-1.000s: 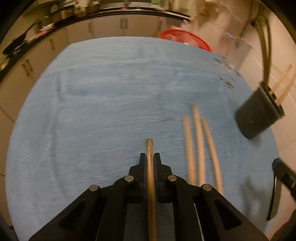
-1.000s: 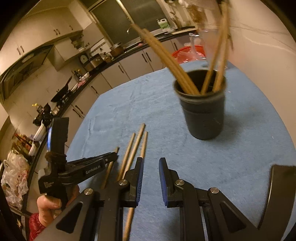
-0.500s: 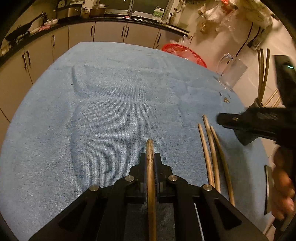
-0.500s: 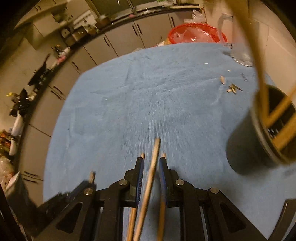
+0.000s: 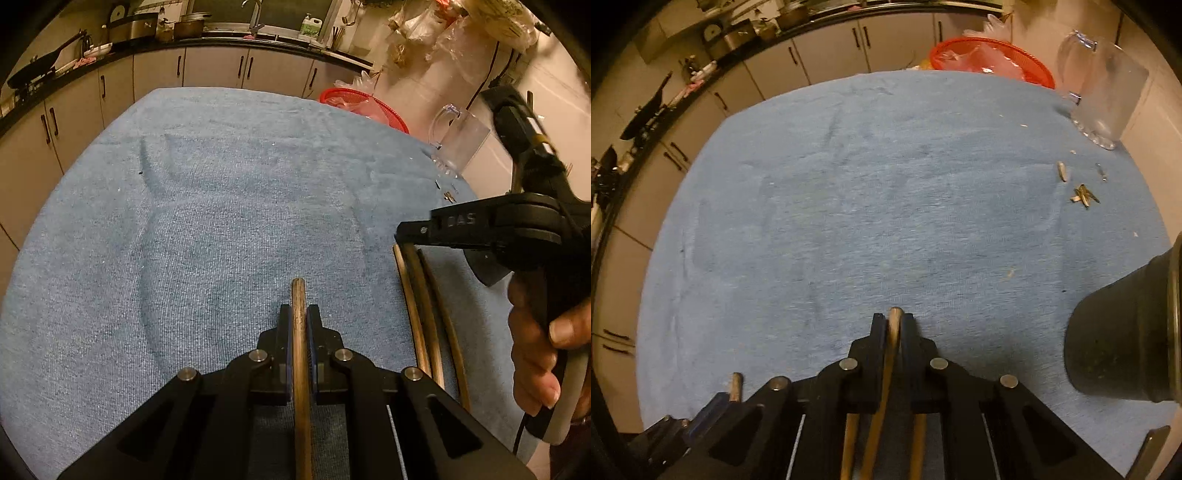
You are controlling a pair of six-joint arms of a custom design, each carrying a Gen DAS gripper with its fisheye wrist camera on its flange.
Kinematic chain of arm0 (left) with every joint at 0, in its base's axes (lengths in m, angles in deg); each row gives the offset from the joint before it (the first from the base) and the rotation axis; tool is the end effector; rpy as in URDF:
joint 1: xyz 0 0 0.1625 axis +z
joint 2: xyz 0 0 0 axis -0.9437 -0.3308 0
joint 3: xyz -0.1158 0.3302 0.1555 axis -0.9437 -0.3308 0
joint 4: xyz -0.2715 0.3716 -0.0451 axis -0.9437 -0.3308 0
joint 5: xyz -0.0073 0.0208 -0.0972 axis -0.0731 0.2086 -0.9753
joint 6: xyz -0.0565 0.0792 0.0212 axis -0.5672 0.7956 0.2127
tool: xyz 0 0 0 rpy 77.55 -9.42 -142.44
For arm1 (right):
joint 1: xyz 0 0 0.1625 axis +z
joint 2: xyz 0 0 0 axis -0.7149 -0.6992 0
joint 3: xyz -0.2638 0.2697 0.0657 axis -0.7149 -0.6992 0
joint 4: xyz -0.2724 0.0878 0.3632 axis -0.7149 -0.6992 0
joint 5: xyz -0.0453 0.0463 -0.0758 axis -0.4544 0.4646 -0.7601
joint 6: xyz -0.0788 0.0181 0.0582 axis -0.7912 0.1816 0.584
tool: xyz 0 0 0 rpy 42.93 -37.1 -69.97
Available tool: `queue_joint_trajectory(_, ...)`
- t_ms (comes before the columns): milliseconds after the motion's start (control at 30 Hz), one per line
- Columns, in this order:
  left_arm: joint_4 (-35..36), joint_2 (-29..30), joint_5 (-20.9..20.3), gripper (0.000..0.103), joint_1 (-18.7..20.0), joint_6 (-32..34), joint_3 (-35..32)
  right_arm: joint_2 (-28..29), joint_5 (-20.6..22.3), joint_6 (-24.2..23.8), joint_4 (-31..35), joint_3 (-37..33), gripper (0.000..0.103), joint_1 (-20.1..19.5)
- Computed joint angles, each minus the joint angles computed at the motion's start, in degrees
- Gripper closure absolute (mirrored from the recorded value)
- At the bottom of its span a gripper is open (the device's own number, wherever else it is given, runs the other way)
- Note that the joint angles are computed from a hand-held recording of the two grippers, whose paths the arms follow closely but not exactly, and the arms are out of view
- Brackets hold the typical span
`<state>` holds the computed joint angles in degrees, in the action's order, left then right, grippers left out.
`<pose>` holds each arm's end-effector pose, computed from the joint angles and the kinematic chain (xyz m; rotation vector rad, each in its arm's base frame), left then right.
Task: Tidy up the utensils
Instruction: 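Close the left tool on a chopstick while the right tool grasps another chopstick, then lift both held chopsticks upright and carry them toward the black cup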
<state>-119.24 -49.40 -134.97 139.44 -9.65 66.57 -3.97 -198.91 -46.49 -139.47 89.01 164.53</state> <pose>-0.0638 -0.6663 0.3193 0.4157 2.5966 -0.6768 0.4712 -0.7233 -0.0284 0.1009 -2.4162 0.5245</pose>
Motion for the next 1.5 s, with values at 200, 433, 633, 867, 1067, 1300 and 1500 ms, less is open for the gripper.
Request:
queue_joint_trajectory(200,-1.1,-1.7,-2.9,0.095,0.0,0.6,0.7,-8.1,1.8,-6.3,-17.2,13.7,0.095,2.6)
queue_joint_trajectory(433,-1.5,-6.2,-1.8,0.095,-3.0,-0.7,2.9,-15.3,3.6,-13.7,-34.2,25.4,0.095,6.6)
queue_joint_trajectory(633,-2.2,-11.8,0.5,0.095,-6.7,-1.0,6.3,-18.1,3.3,-19.9,-46.2,31.8,0.095,9.7)
queue_joint_trajectory(867,-2.7,-16.9,2.2,0.095,-10.5,-1.2,9.5,-21.3,2.7,-21.4,-52.9,38.0,0.095,12.6)
queue_joint_trajectory(1067,-3.1,-18.6,3.7,0.095,-12.8,-0.5,10.9,-23.6,3.5,-20.1,-53.5,41.0,0.095,12.8)
queue_joint_trajectory(1300,-2.6,-18.3,3.2,0.095,-12.2,-1.3,10.4,-24.0,7.4,-7.9,-34.8,37.1,0.089,7.5)
queue_joint_trajectory(1500,-2.2,-17.2,2.0,0.095,-10.3,-1.6,9.2,-16.1,9.6,-3.9,-20.6,24.7,0.089,3.2)
